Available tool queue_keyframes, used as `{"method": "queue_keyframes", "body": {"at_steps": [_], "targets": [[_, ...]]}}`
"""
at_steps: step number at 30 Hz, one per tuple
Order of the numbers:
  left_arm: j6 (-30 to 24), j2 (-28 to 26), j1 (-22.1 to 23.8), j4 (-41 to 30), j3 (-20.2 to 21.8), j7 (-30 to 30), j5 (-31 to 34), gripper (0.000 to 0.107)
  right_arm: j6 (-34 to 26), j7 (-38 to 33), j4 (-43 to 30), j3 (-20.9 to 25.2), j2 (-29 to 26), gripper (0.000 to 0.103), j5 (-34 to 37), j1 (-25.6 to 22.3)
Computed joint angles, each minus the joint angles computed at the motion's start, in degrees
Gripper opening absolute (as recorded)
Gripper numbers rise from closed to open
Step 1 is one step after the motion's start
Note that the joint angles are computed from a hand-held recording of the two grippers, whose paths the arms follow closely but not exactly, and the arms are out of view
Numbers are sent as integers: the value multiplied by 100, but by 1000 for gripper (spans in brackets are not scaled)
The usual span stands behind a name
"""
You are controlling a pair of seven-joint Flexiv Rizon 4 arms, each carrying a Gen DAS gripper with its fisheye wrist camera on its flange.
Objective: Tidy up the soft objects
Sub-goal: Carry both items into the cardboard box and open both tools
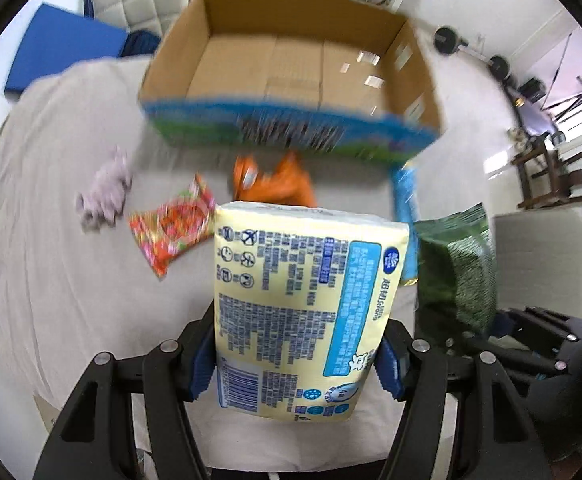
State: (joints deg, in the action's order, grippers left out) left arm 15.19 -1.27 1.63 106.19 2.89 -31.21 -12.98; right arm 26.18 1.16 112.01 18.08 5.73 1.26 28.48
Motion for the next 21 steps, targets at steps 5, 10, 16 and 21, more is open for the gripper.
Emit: {"method": "queue_keyframes", "body": {"at_steps": [5,10,16,21], "targets": [[-367,-466,-136,-1031,-300,-281,-264,62,-734,-533,-532,-235,252,34,-393,-244],[-285,-1193,-415,-2004,-559,-671,-167,62,-1057,-926,-827,-503,193,34,-658,-638],[-504,-2500,-854,-3512,-758,-1306,234,62,-958,-1417,-978,-805,-143,34,-638,-1103],[-1072,-3635,-1175,-4883,-771,-1758,466,62,-439,-1682,-1128,-1026,-811,34,-442,-1392]]}}
